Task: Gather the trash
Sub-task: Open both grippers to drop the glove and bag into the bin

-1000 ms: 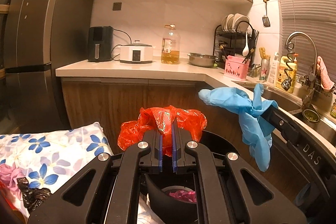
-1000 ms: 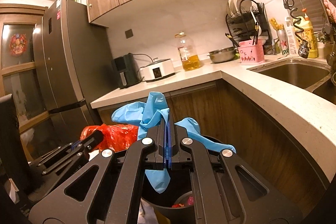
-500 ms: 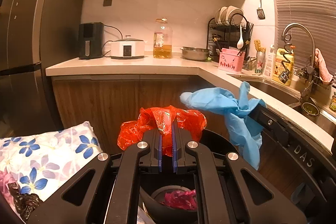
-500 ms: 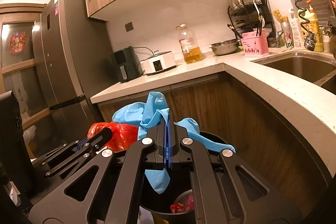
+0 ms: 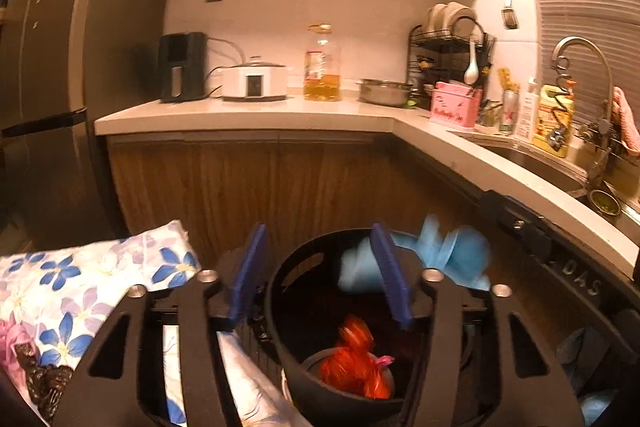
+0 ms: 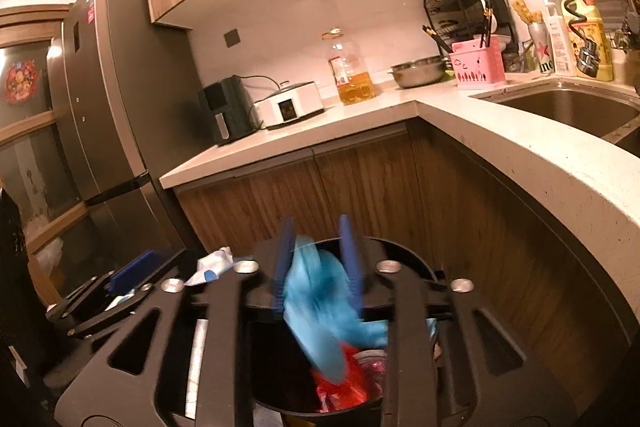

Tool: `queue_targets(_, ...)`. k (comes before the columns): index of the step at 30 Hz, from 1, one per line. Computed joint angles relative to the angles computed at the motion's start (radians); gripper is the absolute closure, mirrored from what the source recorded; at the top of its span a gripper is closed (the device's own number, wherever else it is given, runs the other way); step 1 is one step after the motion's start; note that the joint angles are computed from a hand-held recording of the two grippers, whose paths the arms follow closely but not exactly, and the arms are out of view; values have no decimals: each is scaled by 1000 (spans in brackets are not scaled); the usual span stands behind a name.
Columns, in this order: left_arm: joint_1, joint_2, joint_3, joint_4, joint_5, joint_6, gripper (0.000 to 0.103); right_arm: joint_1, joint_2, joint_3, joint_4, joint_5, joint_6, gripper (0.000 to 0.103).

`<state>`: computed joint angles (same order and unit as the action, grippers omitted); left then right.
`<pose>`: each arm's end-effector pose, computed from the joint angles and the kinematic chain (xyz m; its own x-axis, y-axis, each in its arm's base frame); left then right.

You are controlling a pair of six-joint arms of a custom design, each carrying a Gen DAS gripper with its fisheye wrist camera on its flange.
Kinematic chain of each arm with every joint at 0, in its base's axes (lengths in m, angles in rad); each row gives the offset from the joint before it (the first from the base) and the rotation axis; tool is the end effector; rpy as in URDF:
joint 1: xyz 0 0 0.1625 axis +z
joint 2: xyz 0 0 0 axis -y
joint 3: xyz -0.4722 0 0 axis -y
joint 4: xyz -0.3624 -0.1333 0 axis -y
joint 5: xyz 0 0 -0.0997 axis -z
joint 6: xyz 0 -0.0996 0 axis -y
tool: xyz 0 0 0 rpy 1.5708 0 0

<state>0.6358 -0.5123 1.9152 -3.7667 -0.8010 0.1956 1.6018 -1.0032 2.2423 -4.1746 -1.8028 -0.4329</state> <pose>-0.3568 -0.5152 0.0575 -0.6999 0.3589 -0.6175 0.7142 0.3537 -0.6040 0.1254 -0.4835 0.2958 -0.8867 0.0910 0.4533 -0.4168 0.2674 -0.8688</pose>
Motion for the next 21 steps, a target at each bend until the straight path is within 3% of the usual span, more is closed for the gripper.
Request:
queue_targets(8,-13,-19,73,-81,117,-21,17,19,27,26,-67,-43,-21,44)
queue_targets(13,-37,-29,142,-160,207,-2,15,48,56,56,-150,-91,-44,31)
queue_targets(21,-90,-55,271,-301,333,-36,15,112,113,103,-273,-163,-73,30)
